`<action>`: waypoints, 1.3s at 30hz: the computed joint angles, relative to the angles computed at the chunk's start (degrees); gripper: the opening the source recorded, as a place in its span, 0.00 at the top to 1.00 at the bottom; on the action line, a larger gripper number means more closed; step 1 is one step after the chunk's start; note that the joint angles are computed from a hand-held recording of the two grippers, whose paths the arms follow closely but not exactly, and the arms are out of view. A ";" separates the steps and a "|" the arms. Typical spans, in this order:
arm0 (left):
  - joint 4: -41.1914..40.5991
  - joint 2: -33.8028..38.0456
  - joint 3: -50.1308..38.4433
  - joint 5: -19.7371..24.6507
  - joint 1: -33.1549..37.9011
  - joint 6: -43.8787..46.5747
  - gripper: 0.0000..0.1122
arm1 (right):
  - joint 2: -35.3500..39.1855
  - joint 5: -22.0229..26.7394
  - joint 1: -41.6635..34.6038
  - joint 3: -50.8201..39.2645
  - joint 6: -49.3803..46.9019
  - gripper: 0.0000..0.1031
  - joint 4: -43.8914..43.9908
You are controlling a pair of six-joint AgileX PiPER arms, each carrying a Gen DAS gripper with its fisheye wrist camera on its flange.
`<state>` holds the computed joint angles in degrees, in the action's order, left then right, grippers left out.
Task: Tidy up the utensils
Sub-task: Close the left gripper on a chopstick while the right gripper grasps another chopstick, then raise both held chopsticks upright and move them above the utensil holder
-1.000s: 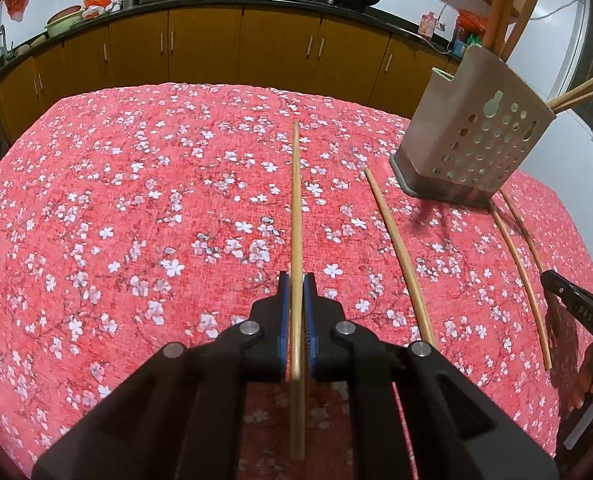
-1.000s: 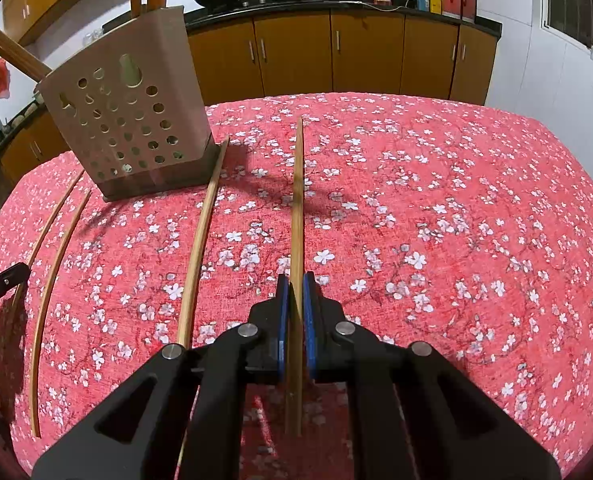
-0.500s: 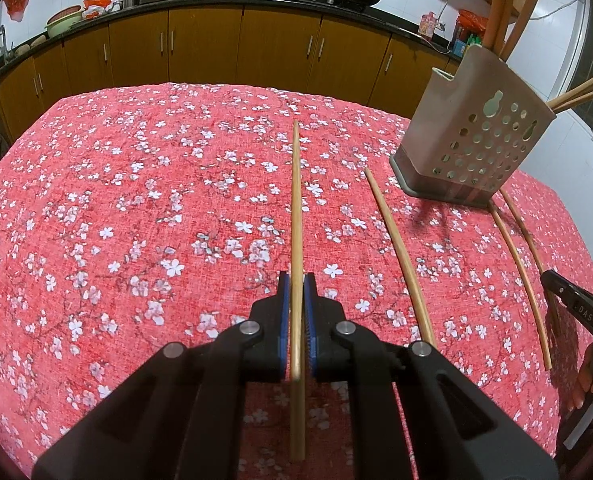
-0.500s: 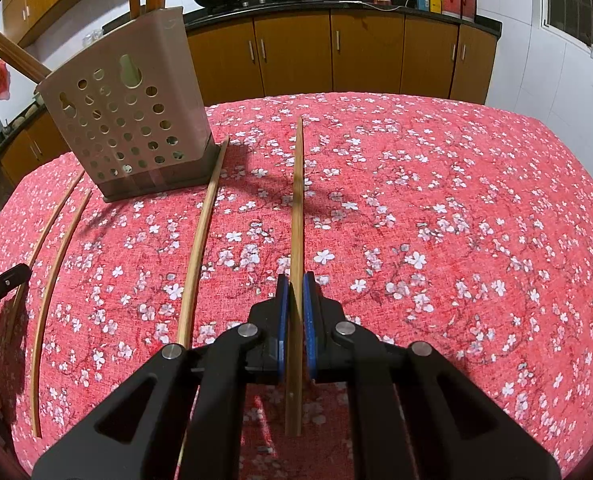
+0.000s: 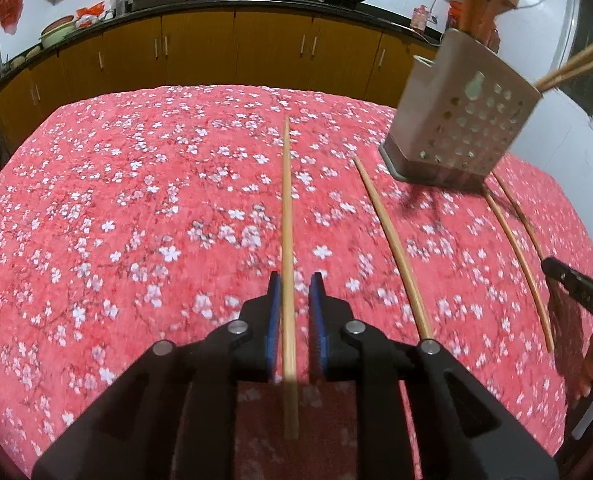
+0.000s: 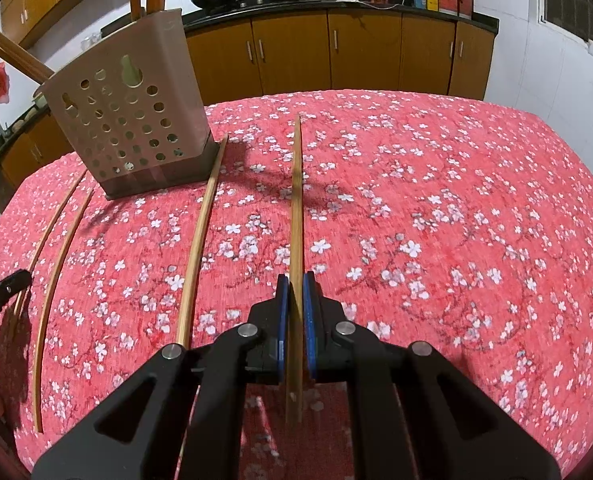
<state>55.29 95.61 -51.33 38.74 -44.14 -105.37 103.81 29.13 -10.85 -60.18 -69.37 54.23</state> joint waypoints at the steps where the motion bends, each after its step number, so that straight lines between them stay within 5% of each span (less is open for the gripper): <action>1: -0.28 0.00 -0.06 0.58 -0.45 0.13 0.85 | 0.02 0.23 -0.14 -0.08 -0.01 0.92 0.04; 9: -4.19 -1.28 -0.80 2.61 -0.61 4.43 0.93 | -3.90 2.29 -2.55 2.05 -6.68 0.92 5.71; 27: 5.26 -14.74 -6.66 19.95 -9.67 4.05 0.93 | -14.21 10.74 -10.03 0.90 -15.36 0.92 19.44; 39: 7.25 -15.77 -11.39 23.20 -10.98 7.71 0.93 | -15.72 11.94 -9.97 -0.06 -16.08 0.92 22.09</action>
<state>62.53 79.84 -62.72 61.94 -55.12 -97.66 88.09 41.07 -20.82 -60.24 -85.45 76.32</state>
